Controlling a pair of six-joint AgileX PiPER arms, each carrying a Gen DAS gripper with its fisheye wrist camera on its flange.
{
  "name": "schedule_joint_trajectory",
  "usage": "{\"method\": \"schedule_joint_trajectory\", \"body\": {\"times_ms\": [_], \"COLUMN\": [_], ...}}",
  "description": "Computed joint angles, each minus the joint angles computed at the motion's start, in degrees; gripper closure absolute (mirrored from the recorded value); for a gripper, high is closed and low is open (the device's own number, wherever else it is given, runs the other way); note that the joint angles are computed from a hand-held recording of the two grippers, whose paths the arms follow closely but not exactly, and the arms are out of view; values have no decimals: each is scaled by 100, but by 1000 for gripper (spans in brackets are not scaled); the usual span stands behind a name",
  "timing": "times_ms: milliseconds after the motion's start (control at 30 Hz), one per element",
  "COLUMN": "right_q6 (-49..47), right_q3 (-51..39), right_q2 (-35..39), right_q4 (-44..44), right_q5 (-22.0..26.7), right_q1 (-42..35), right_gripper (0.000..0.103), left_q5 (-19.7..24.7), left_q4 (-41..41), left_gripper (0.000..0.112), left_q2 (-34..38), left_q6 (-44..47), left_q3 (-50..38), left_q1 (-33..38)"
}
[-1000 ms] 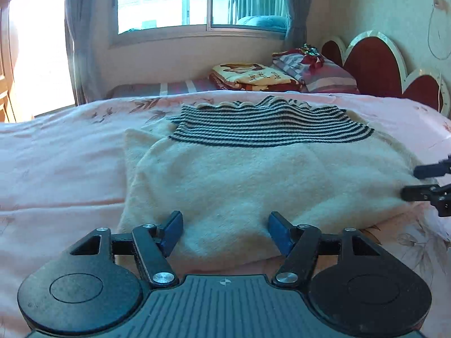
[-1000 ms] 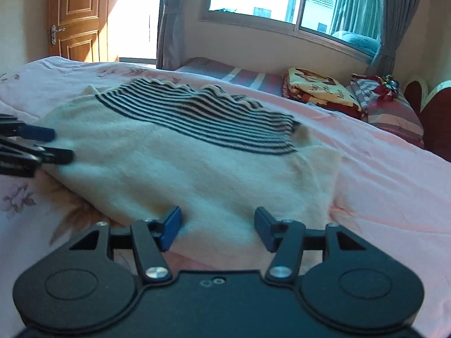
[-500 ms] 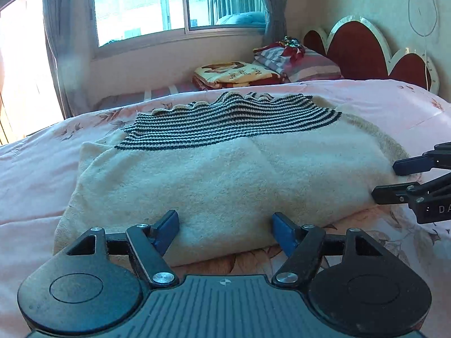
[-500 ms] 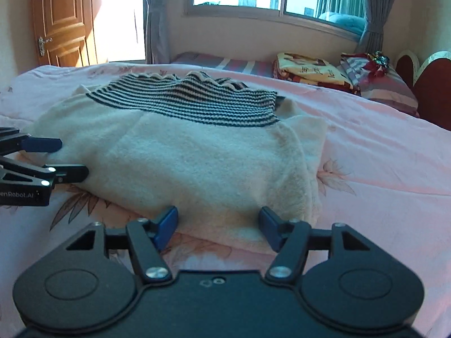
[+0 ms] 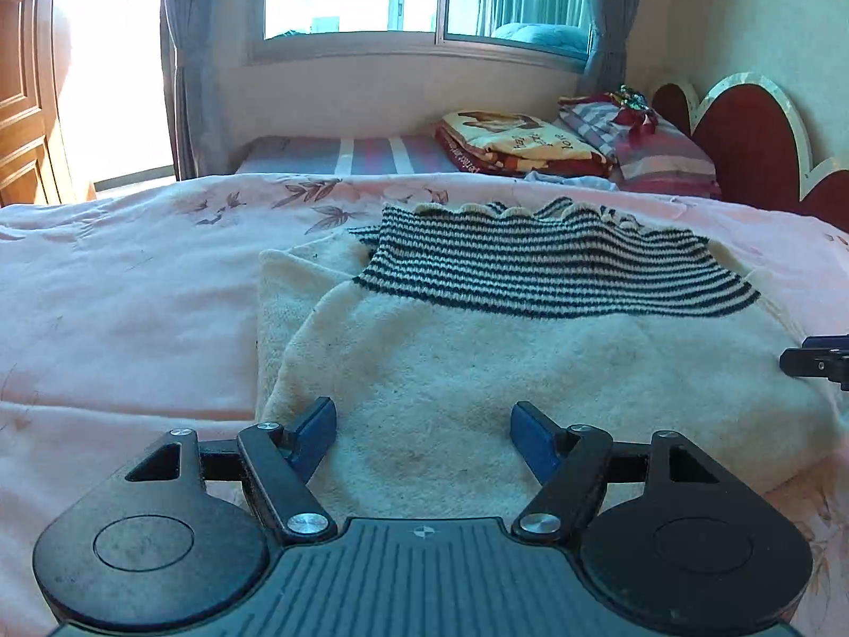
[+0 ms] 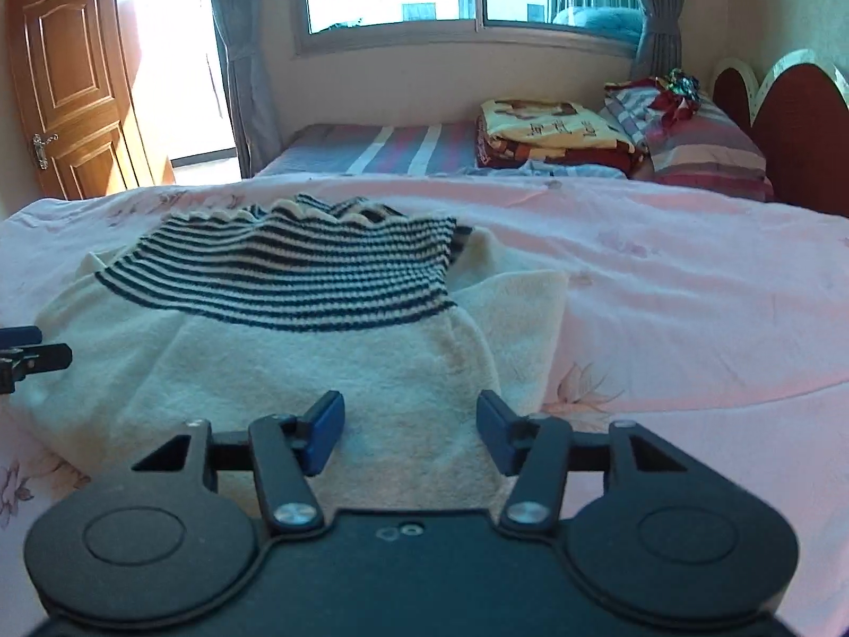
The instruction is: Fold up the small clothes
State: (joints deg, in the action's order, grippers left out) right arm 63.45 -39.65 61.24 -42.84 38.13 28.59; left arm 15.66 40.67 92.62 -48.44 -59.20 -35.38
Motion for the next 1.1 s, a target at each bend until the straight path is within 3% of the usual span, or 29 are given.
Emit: {"method": "schedule_joint_trajectory", "body": {"times_ms": [67, 267, 533, 733, 800, 867, 1000, 1100], "right_q6": [193, 554, 108, 287, 370, 146, -597, -1184], "right_q3": [225, 321, 210, 375, 396, 454, 247, -52], "right_q2": [-118, -104, -66, -128, -108, -179, -153, -135], "right_q4": [-215, -590, -297, -485, -518, -286, 324, 869], "right_q5": [-164, -60, -95, -266, -244, -475, -398, -151], "right_q1": [11, 234, 81, 36, 17, -230, -424, -522], "right_gripper": [48, 46, 45, 44, 38, 37, 37, 38], "left_q5": [83, 135, 277, 116, 50, -28, 101, 291], "left_q4": [213, 491, 249, 572, 663, 474, -971, -737], "left_gripper": [40, 40, 39, 38, 38, 36, 34, 34], "left_q2": [5, 38, 73, 56, 40, 33, 29, -157], "left_q6": [-185, -437, -107, -444, -513, -270, 1345, 1317], "left_q3": [7, 6, -109, 17, 72, 85, -121, -137], "left_q1": [-82, -133, -151, -120, -99, -35, 177, 200]}}
